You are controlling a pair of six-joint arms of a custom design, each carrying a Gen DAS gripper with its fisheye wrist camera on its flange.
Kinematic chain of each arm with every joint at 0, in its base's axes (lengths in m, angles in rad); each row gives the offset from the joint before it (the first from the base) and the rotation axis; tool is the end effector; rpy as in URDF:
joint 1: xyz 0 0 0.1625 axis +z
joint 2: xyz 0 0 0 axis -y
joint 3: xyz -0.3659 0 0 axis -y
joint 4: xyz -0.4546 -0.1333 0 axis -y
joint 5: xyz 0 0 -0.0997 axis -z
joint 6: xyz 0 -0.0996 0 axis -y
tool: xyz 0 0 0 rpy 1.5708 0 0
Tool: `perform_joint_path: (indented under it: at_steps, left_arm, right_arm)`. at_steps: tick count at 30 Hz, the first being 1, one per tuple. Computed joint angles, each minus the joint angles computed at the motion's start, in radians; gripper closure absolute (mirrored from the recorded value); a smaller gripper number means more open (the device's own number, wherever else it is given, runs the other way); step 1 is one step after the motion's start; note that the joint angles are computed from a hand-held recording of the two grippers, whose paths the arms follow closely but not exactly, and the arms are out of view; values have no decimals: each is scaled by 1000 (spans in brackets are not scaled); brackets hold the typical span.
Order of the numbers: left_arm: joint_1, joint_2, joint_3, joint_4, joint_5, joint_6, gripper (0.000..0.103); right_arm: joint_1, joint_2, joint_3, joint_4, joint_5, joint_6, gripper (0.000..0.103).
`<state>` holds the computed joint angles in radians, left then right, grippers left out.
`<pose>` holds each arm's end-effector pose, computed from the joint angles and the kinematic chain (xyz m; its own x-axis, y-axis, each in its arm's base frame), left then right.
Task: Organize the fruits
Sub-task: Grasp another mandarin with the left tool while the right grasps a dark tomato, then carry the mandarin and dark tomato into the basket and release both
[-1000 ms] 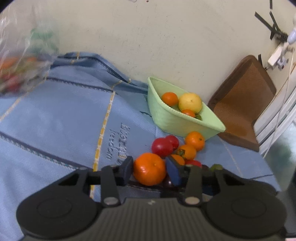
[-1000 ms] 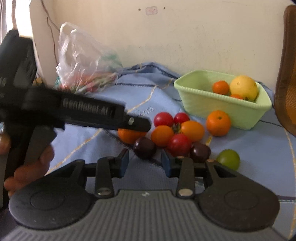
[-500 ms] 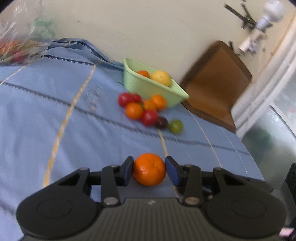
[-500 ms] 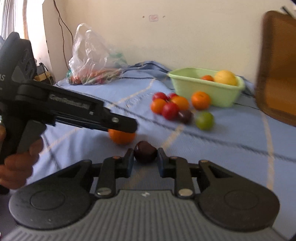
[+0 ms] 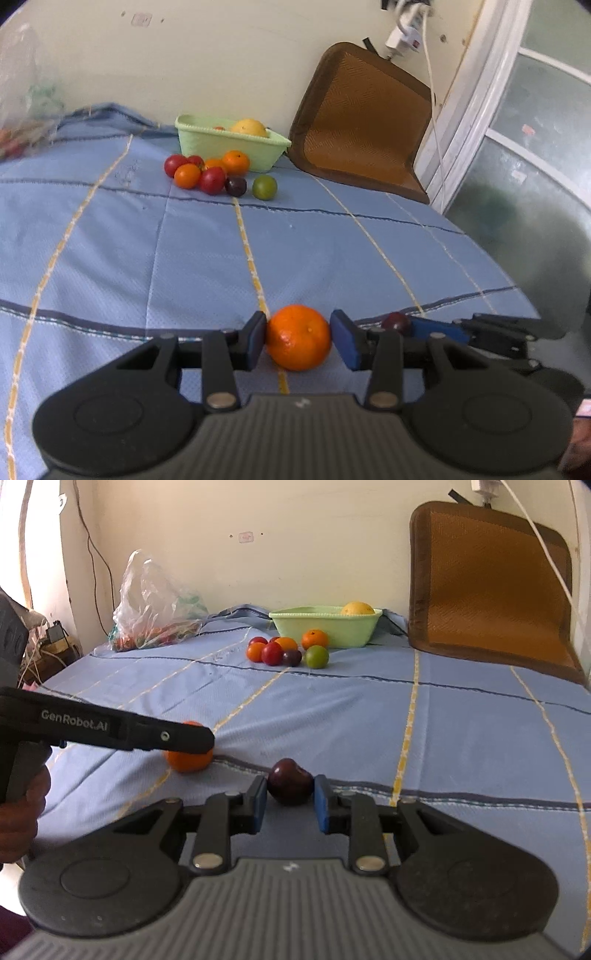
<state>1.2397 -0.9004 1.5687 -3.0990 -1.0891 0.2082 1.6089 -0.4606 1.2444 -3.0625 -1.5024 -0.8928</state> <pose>-0.0631 -0.7355 0.1855 -0.8878 0.0846 -0.4524 0.4044 0.6128 -0.6789 0.1701 -0.7842 -0.0065 -0.6017 -0.6430 0.4739 -0.7933 0.4120 -0.4483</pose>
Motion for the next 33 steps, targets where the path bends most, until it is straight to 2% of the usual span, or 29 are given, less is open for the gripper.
perform_joint_path:
  at_steps: [1, 3, 5, 13, 14, 15, 18, 22, 27, 33]
  left_arm:
    - [-5, 2, 5, -16, 14, 14, 63]
    - [-19, 13, 14, -62, 61, 57, 55]
    - [-29, 18, 24, -97, 89, 99, 53]
    - [-40, 28, 41, -133, 109, 171, 53]
    - [-37, 29, 37, -124, 108, 165, 55]
    - [-33, 29, 33, -110, 101, 154, 64]
    - [-23, 22, 30, -94, 69, 136, 64]
    - [-8, 9, 7, -44, 13, 91, 64]
    - [9, 37, -95, 39, -9, 77, 64]
    - [32, 136, -323, 108, -16, 114, 64]
  right_arm:
    - [-1, -2, 6, -8, 1, -3, 72]
    - [-1, -2, 12, -22, -1, -1, 72]
    - [-1, -4, 17, -29, -4, -4, 72]
    - [-1, -6, 27, -41, -3, -3, 67]
    - [-1, -4, 27, -45, -2, -4, 67]
    - [-2, -1, 24, -47, -1, -4, 67]
    - [-3, 2, 23, -59, 2, -4, 73]
    - [0, 7, 7, -41, 15, 8, 73]
    - [12, 41, -68, 24, 36, 1, 73]
    - [38, 165, -326, 183, 49, 41, 73]
